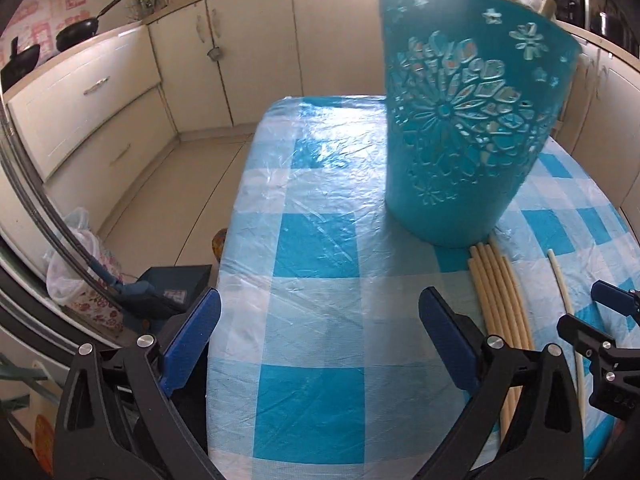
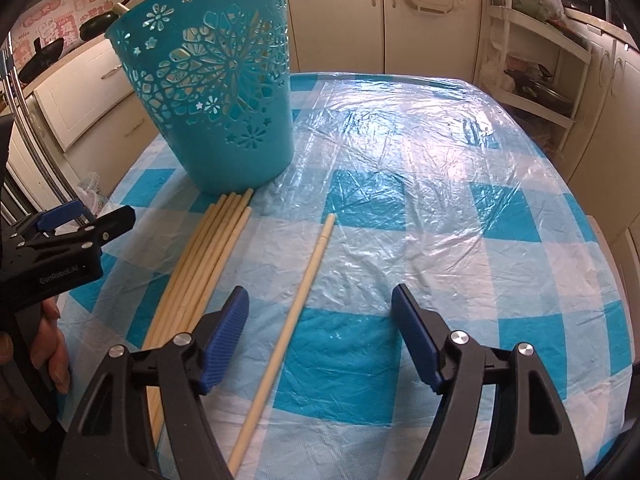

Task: Organize utensils
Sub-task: 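Grasp a loose chopstick beside the bundle with the right gripper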

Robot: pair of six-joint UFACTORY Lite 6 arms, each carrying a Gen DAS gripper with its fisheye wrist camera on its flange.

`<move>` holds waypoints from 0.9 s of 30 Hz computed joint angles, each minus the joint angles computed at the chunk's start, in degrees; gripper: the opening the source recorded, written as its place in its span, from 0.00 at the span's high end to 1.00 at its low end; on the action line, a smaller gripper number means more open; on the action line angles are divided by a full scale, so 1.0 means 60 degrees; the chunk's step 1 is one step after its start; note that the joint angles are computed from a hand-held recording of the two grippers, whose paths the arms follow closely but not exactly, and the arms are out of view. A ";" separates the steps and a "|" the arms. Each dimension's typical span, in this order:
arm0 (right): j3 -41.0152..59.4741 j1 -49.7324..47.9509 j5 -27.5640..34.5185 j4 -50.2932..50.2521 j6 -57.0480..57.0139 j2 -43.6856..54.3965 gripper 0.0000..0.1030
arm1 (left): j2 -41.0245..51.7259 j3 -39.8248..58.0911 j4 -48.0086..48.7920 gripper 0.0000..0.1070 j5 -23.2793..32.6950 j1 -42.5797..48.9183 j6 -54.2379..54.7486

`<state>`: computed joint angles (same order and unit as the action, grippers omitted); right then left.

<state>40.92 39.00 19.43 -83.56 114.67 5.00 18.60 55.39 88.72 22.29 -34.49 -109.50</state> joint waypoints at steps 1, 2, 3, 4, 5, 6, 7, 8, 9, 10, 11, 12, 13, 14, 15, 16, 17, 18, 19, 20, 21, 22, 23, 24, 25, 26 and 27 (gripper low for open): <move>0.0154 0.0008 0.0123 0.0187 -0.0213 0.0150 0.41 | 0.0165 0.0245 -0.0558 0.11 -0.0037 0.0076 0.0536; 0.0279 0.0026 0.0184 0.0345 -0.0358 0.0260 0.43 | 0.0336 0.0462 -0.1211 0.11 -0.0043 0.0153 0.1155; 0.0406 0.0021 0.0257 0.0495 -0.0536 0.0368 0.48 | 0.0549 0.0704 -0.1874 0.11 -0.0009 0.0210 0.1788; 0.0572 0.0080 0.0435 0.0729 -0.0771 0.0519 0.52 | 0.0613 0.0772 -0.2138 0.11 -0.0011 0.0274 0.2042; 0.0685 0.0069 0.0455 0.0804 -0.0921 0.0608 0.59 | 0.0628 0.0779 -0.2089 0.11 0.0009 0.0255 0.1973; 0.0747 0.0060 0.0423 0.0897 -0.1065 0.0638 0.70 | 0.0668 0.0835 -0.2172 0.11 0.0081 0.0183 0.2072; 0.0778 0.0081 0.0365 0.1044 -0.1294 0.0634 0.85 | 0.0722 0.0888 -0.2257 0.11 0.0156 0.0102 0.2189; 0.0834 0.0130 0.0339 0.1303 -0.1689 0.0649 0.90 | 0.0769 0.0930 -0.2325 0.11 0.0174 0.0048 0.2351; 0.0911 0.0226 0.0454 0.1613 -0.2088 0.0686 0.92 | 0.0768 0.0963 -0.2461 0.11 0.0191 -0.0003 0.2551; 0.0944 0.0213 0.0399 0.1965 -0.2519 0.0665 0.92 | 0.0736 0.0977 -0.2606 0.11 0.0209 -0.0046 0.2744; 0.0883 0.0121 0.0245 0.2240 -0.2770 0.0571 0.92 | 0.0723 0.0980 -0.2628 0.11 0.0162 -0.0083 0.2814; 0.0840 -0.0027 0.0048 0.2596 -0.3104 0.0481 0.92 | 0.0711 0.0990 -0.2660 0.11 0.0075 -0.0063 0.2909; 0.0790 -0.0177 -0.0132 0.2911 -0.3432 0.0401 0.92 | 0.0672 0.0959 -0.2672 0.11 -0.0022 -0.0062 0.2976; 0.0776 -0.0251 -0.0203 0.3097 -0.3648 0.0363 0.92 | 0.0648 0.0937 -0.2685 0.11 -0.0124 -0.0055 0.3062; 0.0784 -0.0247 -0.0184 0.3137 -0.3727 0.0368 0.92 | 0.0666 0.0971 -0.2772 0.11 -0.0126 -0.0110 0.3149; 0.0831 -0.0167 -0.0068 0.3102 -0.3722 0.0419 0.92 | 0.0676 0.0985 -0.2834 0.11 -0.0145 -0.0128 0.3253; 0.0879 -0.0113 0.0036 0.3061 -0.3738 0.0476 0.92 | 0.0699 0.1019 -0.2932 0.11 -0.0156 -0.0145 0.3396; 0.0883 -0.0116 0.0033 0.3036 -0.3708 0.0487 0.92 | 0.0722 0.1047 -0.3031 0.11 -0.0175 -0.0148 0.3530; 0.0888 -0.0106 -0.0021 0.3099 -0.3678 0.0482 0.94 | 0.0731 0.1053 -0.3105 0.11 -0.0178 -0.0179 0.3601; 0.0810 -0.0211 -0.0208 0.3230 -0.3734 0.0390 0.94 | 0.0736 0.1052 -0.3141 0.11 -0.0220 -0.0178 0.3651; 0.0716 -0.0307 -0.0407 0.3444 -0.3849 0.0263 0.94 | 0.0727 0.1040 -0.3198 0.11 -0.0309 -0.0143 0.3703; 0.0473 -0.0467 -0.0763 0.3490 -0.3795 -0.0006 0.94 | 0.0718 0.1031 -0.3293 0.11 -0.0409 -0.0082 0.3790; 0.0292 -0.0579 -0.1019 0.3517 -0.3741 -0.0270 0.94 | 0.0725 0.1039 -0.3426 0.11 -0.0512 -0.0014 0.3905; 0.0104 -0.0651 -0.1210 0.3546 -0.3693 -0.0557 0.94 | 0.0718 0.1045 -0.3712 0.11 -0.0695 0.0090 0.4139; -0.0118 -0.0770 -0.1468 0.3780 -0.3864 -0.0940 0.94 | 0.0710 0.1022 -0.3811 0.11 -0.0838 0.0203 0.4249; -0.0347 -0.0928 -0.1735 0.4206 -0.4246 -0.1416 0.94 | 0.0702 0.1018 -0.3849 0.11 -0.0878 0.0256 0.4302; -0.0507 -0.1033 -0.1843 0.4851 -0.4861 -0.1898 0.94 | 0.0719 0.1034 -0.3823 0.11 -0.0856 0.0248 0.4281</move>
